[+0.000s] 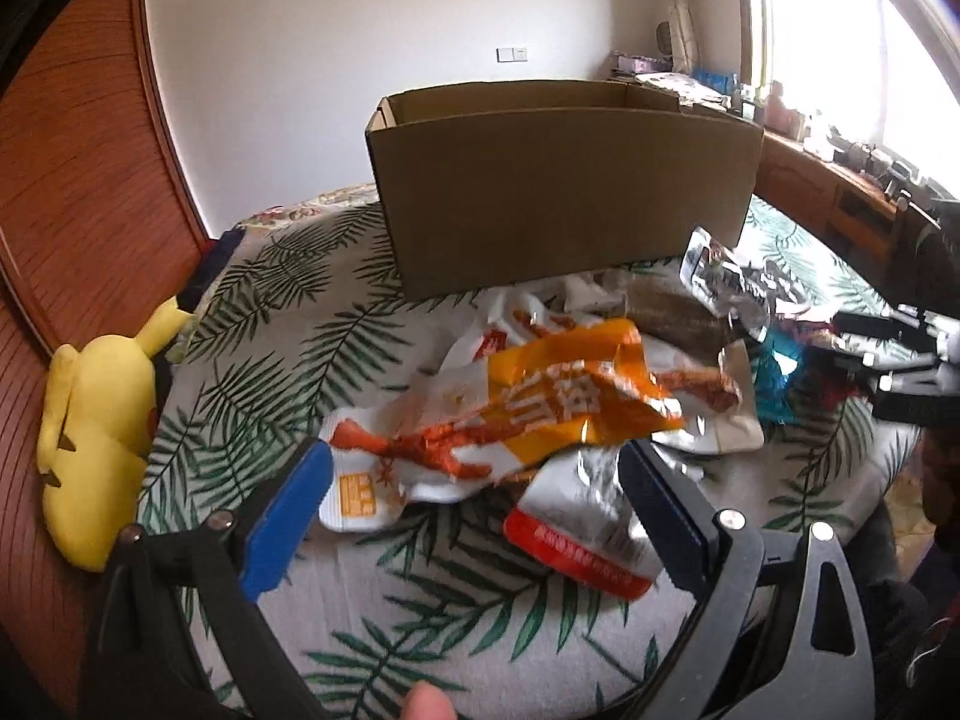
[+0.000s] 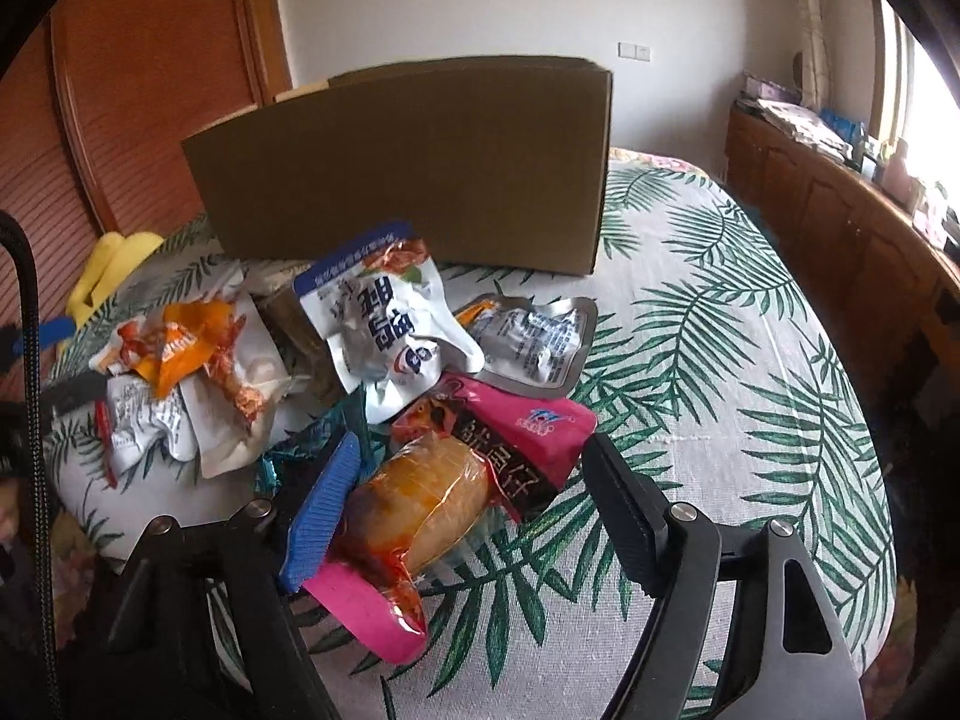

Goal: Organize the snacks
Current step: 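Move left tool to orange spicy-strip bag while right tool approaches pink-wrapped sausage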

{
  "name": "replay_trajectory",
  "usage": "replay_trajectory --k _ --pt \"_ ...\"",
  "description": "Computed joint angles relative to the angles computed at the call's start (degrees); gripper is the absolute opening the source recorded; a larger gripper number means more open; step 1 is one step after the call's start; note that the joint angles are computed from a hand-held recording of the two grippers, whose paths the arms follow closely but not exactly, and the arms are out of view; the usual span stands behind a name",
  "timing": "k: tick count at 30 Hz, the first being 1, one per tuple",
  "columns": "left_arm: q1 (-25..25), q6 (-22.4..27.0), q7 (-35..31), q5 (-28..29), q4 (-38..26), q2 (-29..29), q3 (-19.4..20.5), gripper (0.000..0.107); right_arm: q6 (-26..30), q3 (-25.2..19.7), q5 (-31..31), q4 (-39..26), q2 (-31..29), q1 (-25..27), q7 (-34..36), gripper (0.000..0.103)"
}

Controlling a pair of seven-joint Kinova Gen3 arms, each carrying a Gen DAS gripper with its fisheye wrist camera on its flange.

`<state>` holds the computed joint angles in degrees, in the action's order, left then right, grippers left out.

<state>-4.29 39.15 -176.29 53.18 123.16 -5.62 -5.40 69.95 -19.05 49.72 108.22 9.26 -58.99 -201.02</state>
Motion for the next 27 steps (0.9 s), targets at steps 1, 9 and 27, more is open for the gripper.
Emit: replay_trajectory --k 1,9,27 --pt "0.23 -0.36 0.36 -0.22 -0.49 0.33 0.39 0.097 -0.12 0.04 -0.36 -0.21 0.11 0.20 0.60 0.078" --pt "0.01 3.36 3.11 -3.31 -7.60 5.56 2.75 0.097 -2.45 0.59 -2.31 0.70 0.20 1.17 1.81 0.078" --pt "-0.59 15.60 5.03 -16.38 -17.27 12.97 8.13 0.097 -1.95 0.07 -1.48 1.68 0.03 0.48 1.18 0.079"
